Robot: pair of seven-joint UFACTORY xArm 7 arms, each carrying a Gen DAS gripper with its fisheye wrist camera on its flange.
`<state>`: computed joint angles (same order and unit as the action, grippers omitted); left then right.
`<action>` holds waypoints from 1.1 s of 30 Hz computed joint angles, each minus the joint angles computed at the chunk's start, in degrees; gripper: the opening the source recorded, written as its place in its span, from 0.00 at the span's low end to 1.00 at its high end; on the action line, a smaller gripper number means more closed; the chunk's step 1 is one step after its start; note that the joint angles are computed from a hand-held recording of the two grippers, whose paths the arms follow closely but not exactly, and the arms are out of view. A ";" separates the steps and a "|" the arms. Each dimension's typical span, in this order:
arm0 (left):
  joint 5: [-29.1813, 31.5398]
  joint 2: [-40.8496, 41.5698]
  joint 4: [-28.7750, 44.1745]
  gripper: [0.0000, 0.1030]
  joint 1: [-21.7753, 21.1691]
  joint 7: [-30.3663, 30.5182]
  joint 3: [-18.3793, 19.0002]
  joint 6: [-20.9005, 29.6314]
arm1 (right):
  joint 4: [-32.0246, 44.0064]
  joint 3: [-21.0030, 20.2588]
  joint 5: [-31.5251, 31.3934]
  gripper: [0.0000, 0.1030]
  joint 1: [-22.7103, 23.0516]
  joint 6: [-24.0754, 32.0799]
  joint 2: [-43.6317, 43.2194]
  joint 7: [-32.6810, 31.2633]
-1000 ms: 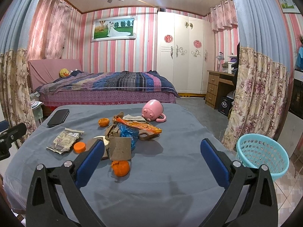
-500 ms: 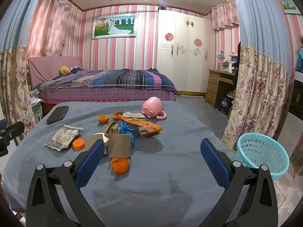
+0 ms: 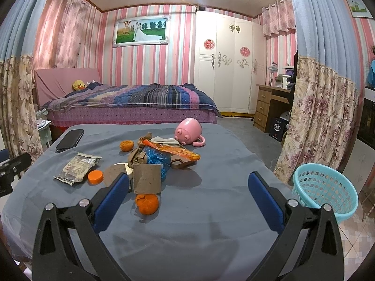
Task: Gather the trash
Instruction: 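Grasp the snack wrapper with the left tool while the right tool grasps the cardboard tube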
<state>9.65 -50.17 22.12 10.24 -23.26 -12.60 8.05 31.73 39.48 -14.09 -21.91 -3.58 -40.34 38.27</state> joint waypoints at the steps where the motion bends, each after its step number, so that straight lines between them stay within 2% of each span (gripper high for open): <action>1: 0.00 0.46 0.08 0.95 0.15 -0.06 -0.02 -0.19 | 0.00 -0.04 -0.04 0.96 -0.11 -0.04 0.19 -0.03; 10: -0.14 8.47 3.39 0.95 -0.33 2.60 2.77 -1.06 | 3.64 1.45 -1.41 0.96 -2.57 1.41 5.12 -0.96; 14: 0.96 15.44 7.27 0.95 1.93 3.23 1.94 -1.65 | 7.22 2.36 -3.22 0.96 -5.00 0.63 10.59 -1.36; 16: -0.24 20.35 10.03 0.95 -1.00 5.31 5.35 -1.05 | 9.92 4.32 -4.29 0.96 -7.68 0.69 13.58 -1.46; 18: -0.86 23.92 12.43 0.95 -1.99 6.37 6.65 0.21 | 12.71 5.83 -5.90 0.96 -9.75 1.88 16.95 -1.80; 21: 1.41 30.27 16.80 0.95 0.35 5.38 5.55 1.53 | 16.56 8.12 -9.41 0.96 -12.74 3.77 22.12 -0.75; 22: 2.11 32.38 18.39 0.95 0.61 5.01 5.55 2.36 | 17.48 10.31 -11.09 0.96 -15.16 4.20 22.99 0.55; 24: 4.63 35.70 21.19 0.94 0.41 3.91 6.01 4.50 | 18.16 12.71 -13.91 0.96 -18.07 4.44 23.78 2.59; 25: 7.06 37.33 22.55 0.94 1.61 2.48 4.95 5.54 | 18.20 13.54 -15.12 0.96 -19.14 4.36 24.15 3.56; 26: 7.09 38.58 23.66 0.94 1.46 3.39 4.96 6.96 | 18.33 13.32 -15.86 0.96 -18.92 4.81 25.02 3.87; 27: 4.72 40.38 25.01 0.94 -1.08 6.06 7.07 8.55 | 18.54 11.90 -15.82 0.96 -17.08 6.46 26.09 3.41; 28: 0.08 41.52 26.17 0.88 -4.72 10.33 10.17 10.46 | 19.19 11.70 -16.38 0.96 -16.58 7.92 26.88 3.67; 29: -2.16 41.79 26.77 0.85 -5.96 12.59 11.19 11.79 | 19.39 11.48 -17.20 0.96 -16.33 8.36 27.15 4.21; 30: -2.00 41.63 26.70 0.83 -6.02 12.93 11.11 11.36 | 19.40 10.98 -17.89 0.96 -15.78 8.71 27.09 4.61; 31: -3.45 41.43 26.39 0.73 -7.70 14.77 12.50 10.80 | 19.33 11.39 -19.58 0.96 -16.46 8.29 26.82 5.75; 33: -1.28 41.01 25.88 0.67 -6.74 13.20 11.47 10.33 | 19.43 12.34 -22.63 0.96 -17.54 8.28 26.40 7.88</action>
<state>8.37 -9.16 48.00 3.50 -10.06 -1.13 18.38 51.16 51.82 -36.72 -39.44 4.70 -13.93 46.16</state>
